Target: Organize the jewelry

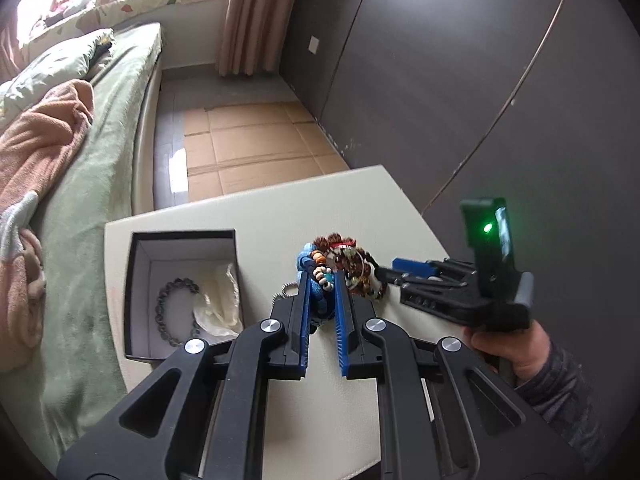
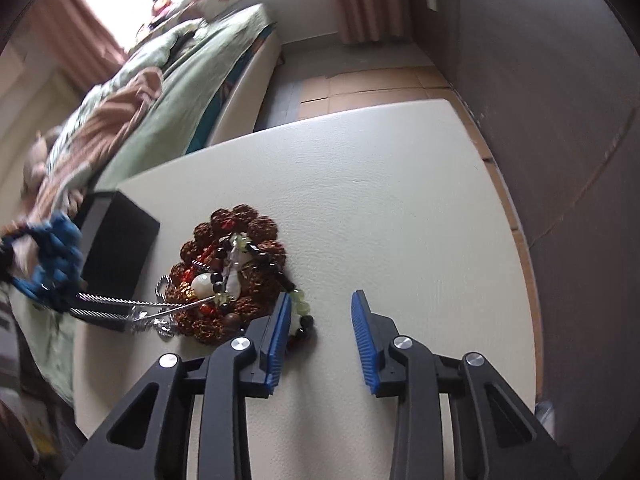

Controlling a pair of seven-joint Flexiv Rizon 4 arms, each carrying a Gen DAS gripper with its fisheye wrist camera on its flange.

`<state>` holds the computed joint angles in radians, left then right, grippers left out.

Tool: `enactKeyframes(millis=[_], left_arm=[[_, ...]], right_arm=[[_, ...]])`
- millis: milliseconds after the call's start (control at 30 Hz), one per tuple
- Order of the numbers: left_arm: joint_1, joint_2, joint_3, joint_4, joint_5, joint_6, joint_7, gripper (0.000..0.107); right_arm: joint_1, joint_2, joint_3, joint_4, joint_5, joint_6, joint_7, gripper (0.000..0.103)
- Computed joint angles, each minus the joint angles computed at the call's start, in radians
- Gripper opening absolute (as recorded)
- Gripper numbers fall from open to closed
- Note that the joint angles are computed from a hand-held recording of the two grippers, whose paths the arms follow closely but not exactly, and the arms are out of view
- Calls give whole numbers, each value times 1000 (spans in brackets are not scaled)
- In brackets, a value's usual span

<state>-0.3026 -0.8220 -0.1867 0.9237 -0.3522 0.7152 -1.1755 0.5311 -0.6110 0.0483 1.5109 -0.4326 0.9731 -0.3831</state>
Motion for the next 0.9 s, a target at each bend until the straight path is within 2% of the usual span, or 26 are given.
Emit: enactKeyframes(millis=[100, 233, 267, 433, 633, 733, 900], left_arm=[[6, 15, -2, 14, -4, 21, 3, 12], [13, 31, -6, 30, -12, 44, 7, 12], [15, 35, -8, 33, -14, 49, 10, 12], [37, 46, -29, 41, -54, 50, 16, 12], [74, 31, -74, 25, -152, -4, 7, 12], [114, 45, -144, 94, -272, 59, 60, 12], [114, 52, -157, 143, -348, 127, 74, 12]], right_arm=[[0, -23, 12, -51, -2, -59, -68, 28], [10, -37, 7, -95, -10, -146, -122, 8], [3, -35, 14, -94, 1, -139, -131, 8], [4, -4, 7, -47, 15, -70, -91, 7], [30, 78, -36, 65, -51, 96, 63, 8], [41, 112, -54, 109, -103, 168, 132, 7], [48, 143, -55, 118, -167, 214, 187, 8]])
